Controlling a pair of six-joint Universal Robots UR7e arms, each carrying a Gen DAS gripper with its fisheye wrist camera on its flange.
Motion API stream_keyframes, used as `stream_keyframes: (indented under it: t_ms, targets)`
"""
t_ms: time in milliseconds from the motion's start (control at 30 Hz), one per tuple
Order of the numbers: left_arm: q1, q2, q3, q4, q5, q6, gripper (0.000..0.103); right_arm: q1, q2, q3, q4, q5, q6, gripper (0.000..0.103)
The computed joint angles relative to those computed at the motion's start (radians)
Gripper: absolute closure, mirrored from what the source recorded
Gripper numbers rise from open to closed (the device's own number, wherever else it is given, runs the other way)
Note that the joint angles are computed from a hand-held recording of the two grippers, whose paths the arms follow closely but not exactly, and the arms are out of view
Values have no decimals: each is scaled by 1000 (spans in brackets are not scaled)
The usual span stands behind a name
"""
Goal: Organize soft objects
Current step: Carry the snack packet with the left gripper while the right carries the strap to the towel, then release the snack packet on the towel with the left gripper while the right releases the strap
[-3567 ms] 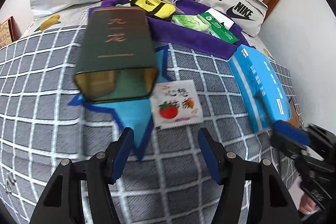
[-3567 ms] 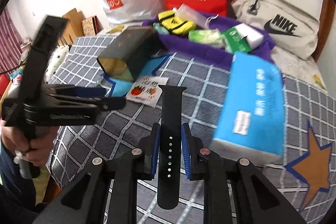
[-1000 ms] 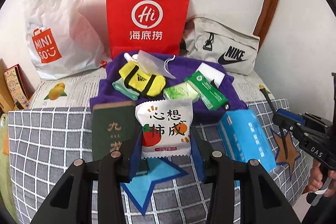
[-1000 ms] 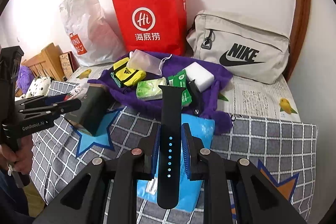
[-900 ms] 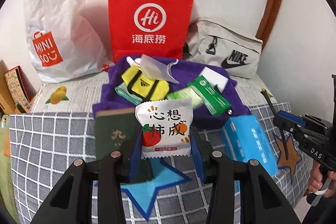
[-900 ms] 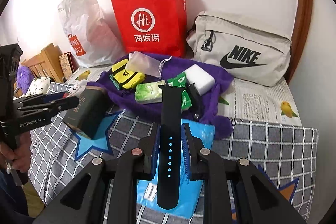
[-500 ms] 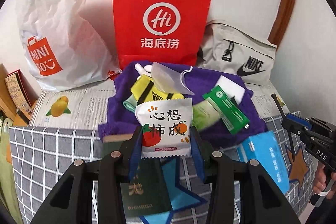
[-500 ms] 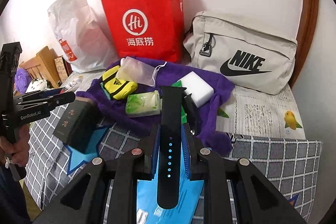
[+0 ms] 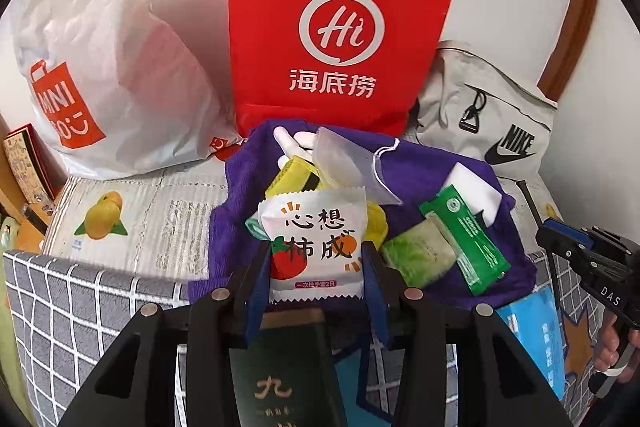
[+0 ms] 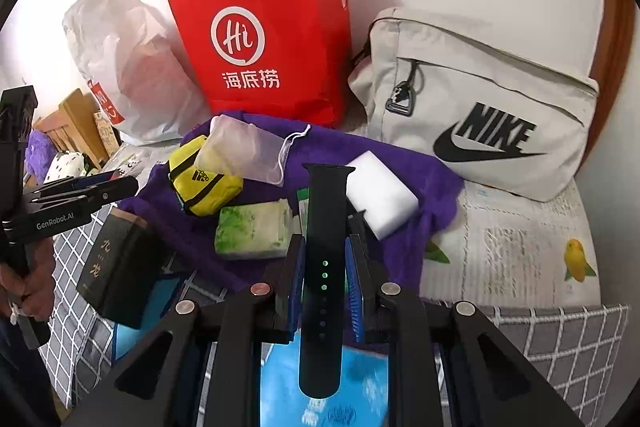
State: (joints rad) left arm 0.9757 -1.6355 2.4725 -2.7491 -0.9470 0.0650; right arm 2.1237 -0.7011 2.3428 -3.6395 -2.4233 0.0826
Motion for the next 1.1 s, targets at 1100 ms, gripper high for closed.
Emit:
stream_keyframes:
  t_ms: [1100]
  targets:
    - [92,287,-144,-63,-11,56,60,-204,40,-72,55,25,-39,82]
